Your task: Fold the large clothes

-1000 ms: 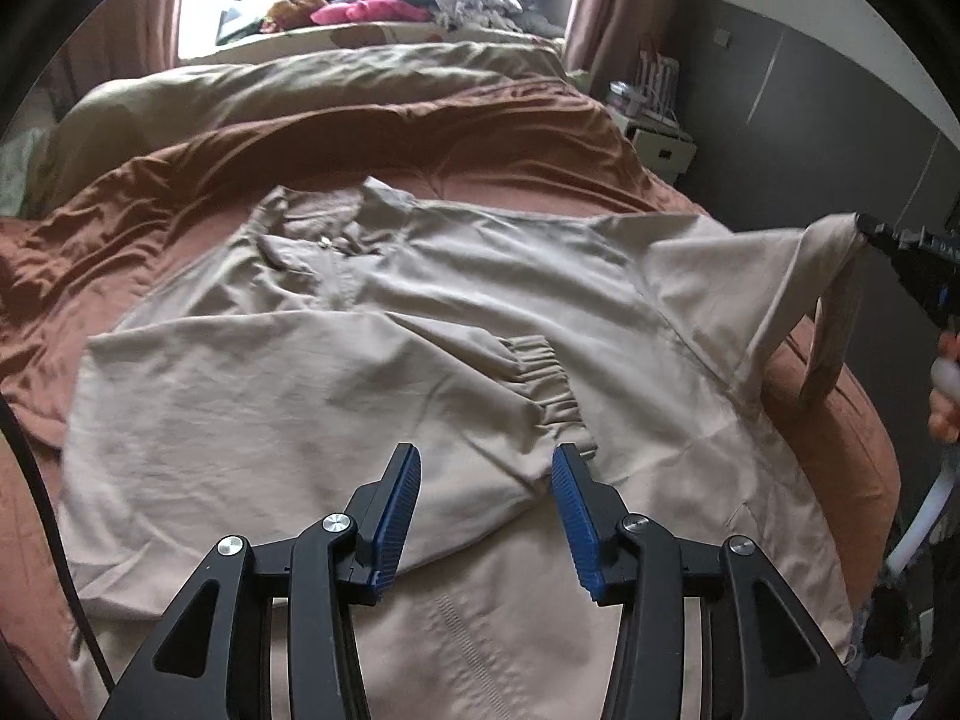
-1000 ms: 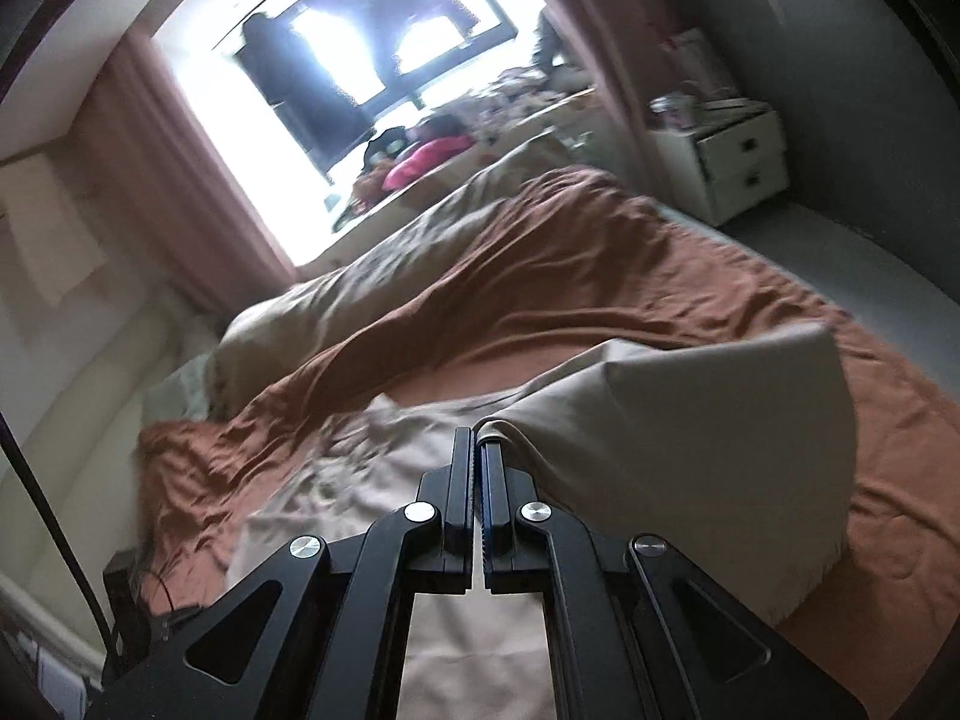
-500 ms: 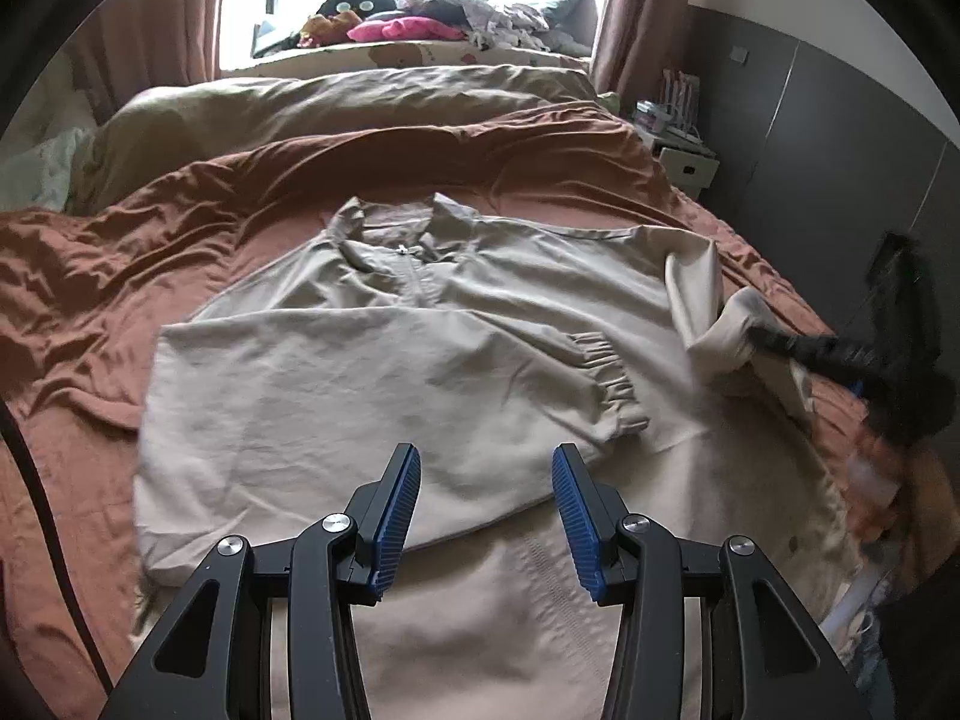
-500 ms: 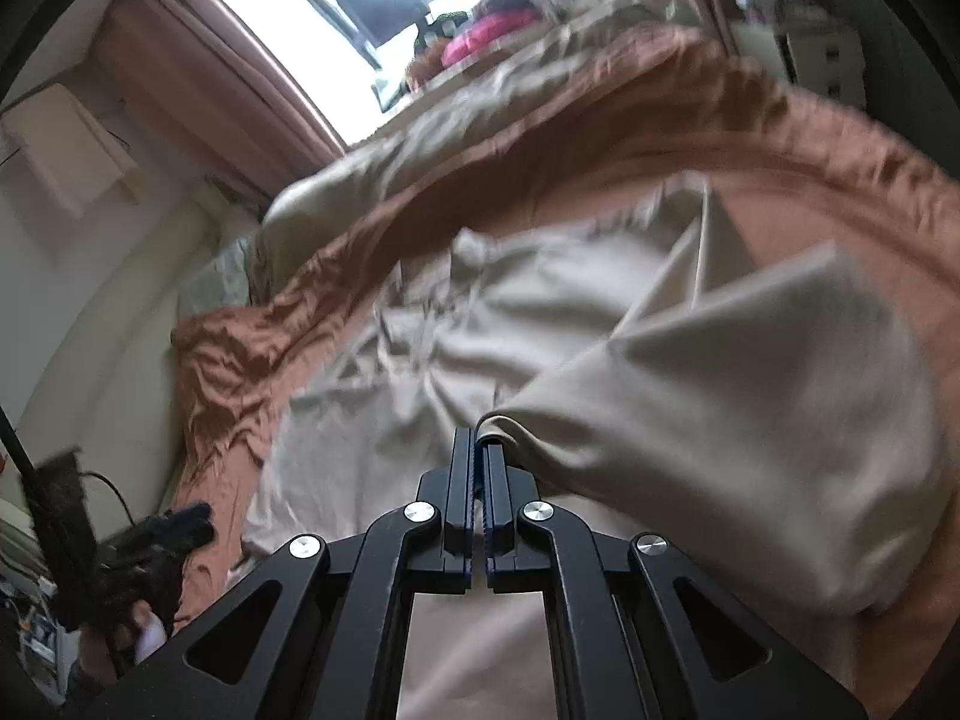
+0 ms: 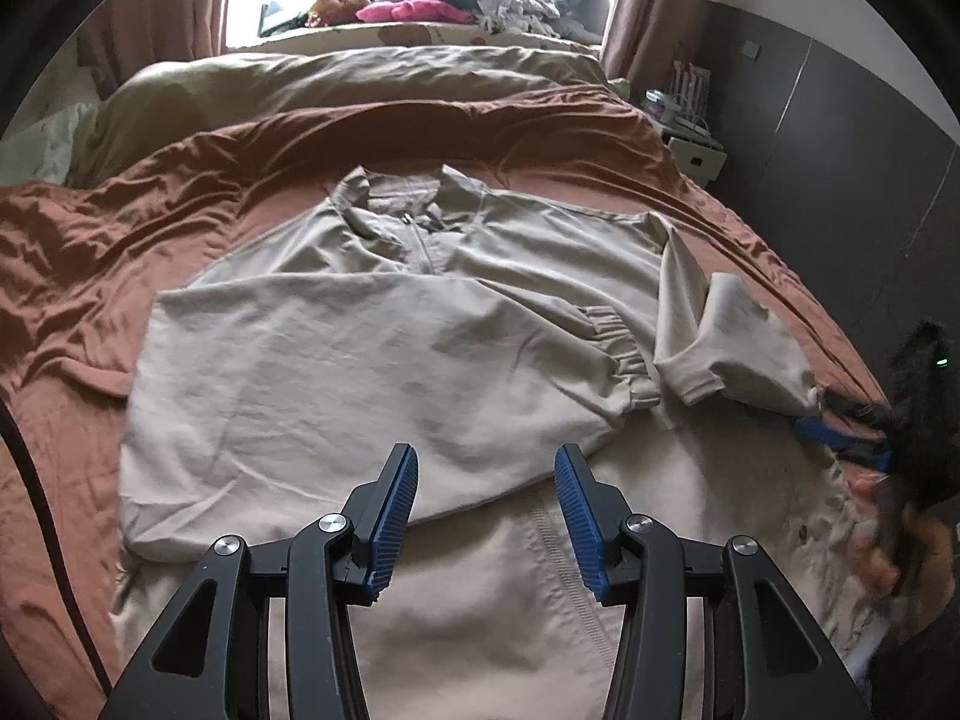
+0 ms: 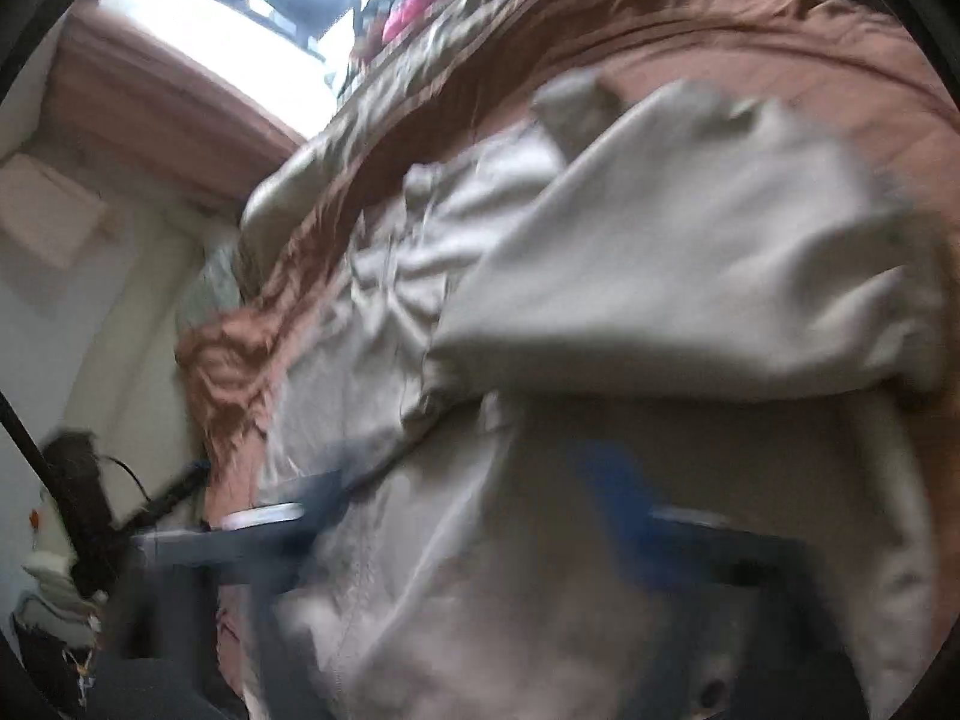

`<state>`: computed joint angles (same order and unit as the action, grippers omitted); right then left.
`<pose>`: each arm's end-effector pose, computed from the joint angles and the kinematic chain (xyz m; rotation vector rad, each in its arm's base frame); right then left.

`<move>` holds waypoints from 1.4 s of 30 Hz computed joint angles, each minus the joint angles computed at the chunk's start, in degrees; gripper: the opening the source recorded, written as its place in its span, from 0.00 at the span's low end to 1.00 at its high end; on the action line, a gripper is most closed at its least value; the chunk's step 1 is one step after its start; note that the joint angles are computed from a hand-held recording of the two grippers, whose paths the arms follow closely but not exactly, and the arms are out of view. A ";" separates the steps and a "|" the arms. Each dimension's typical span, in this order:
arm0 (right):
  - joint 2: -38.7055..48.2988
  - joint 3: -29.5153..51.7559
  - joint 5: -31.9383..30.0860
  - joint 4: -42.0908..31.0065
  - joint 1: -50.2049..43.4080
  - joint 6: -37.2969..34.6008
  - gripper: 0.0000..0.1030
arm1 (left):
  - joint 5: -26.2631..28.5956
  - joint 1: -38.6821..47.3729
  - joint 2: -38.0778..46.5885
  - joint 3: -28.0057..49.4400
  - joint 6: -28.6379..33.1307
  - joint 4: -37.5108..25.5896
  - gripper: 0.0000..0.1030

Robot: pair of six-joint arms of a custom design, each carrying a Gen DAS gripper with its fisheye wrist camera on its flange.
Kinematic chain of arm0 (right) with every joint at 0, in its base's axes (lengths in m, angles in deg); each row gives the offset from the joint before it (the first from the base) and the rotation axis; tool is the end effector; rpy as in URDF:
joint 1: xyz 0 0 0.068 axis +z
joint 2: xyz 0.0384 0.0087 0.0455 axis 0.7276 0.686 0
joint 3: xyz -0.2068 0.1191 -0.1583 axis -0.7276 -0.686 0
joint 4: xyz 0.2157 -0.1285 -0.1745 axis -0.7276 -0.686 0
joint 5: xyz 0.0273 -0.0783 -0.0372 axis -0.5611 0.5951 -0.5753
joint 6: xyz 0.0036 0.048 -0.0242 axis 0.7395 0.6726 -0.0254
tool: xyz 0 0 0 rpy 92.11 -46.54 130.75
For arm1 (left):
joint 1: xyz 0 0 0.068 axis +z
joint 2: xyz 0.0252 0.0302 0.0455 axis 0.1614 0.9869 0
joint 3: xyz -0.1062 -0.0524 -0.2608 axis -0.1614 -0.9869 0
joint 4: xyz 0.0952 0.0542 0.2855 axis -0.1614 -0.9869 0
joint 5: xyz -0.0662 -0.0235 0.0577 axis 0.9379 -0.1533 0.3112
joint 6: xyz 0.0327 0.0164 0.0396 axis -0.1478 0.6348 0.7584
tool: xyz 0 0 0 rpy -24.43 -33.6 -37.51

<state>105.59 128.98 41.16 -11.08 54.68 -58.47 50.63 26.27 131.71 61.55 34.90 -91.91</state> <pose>0.2857 0.0665 0.2454 -0.1300 2.3150 1.2245 0.2424 0.0653 0.2879 -0.1562 2.4747 -0.1333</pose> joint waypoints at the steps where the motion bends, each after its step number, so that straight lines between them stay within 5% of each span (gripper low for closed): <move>1: -0.85 -0.46 -2.31 -0.33 -3.72 -0.38 0.97 | -0.29 -0.87 0.12 -0.29 -0.53 0.36 0.48; 10: 6.80 3.65 -1.75 -8.50 -23.52 -8.35 0.97 | -2.41 -7.02 1.02 -2.22 -3.33 2.72 0.48; 16: 18.61 11.30 -2.97 -10.21 -22.00 -9.86 0.97 | -2.38 -7.27 1.72 -2.91 -2.77 2.78 0.48; 20: 20.67 11.52 -0.90 -5.86 -18.01 -4.71 0.97 | -1.49 -4.57 0.20 -3.24 -0.23 1.28 0.48; 21: 19.32 10.03 -0.88 -5.75 -18.93 -5.71 0.93 | -1.24 -3.66 -0.14 -3.25 0.56 0.93 0.48; 23: 17.59 8.35 2.31 -3.66 -17.56 -4.22 0.48 | -0.57 -0.75 -1.52 -3.42 2.73 0.08 0.48; 25: 17.82 10.20 4.59 -6.47 -17.48 -5.31 0.32 | 0.52 2.58 -2.42 -3.51 4.47 -0.53 0.48; 32: 8.43 11.99 5.06 -6.47 -16.83 -4.51 0.19 | 8.07 14.71 -2.76 -4.39 7.84 -2.44 0.48; 35: 4.18 14.39 6.17 -8.69 -13.36 -4.20 0.05 | 10.24 18.44 -2.83 -4.62 10.17 -3.08 0.48; 42: -6.57 14.86 13.77 -9.04 0.12 -3.21 0.02 | 17.52 31.68 -1.01 -3.32 18.33 -6.20 0.48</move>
<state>99.02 143.84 54.93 -20.12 54.80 -61.68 68.15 57.95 130.69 58.24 53.23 -98.10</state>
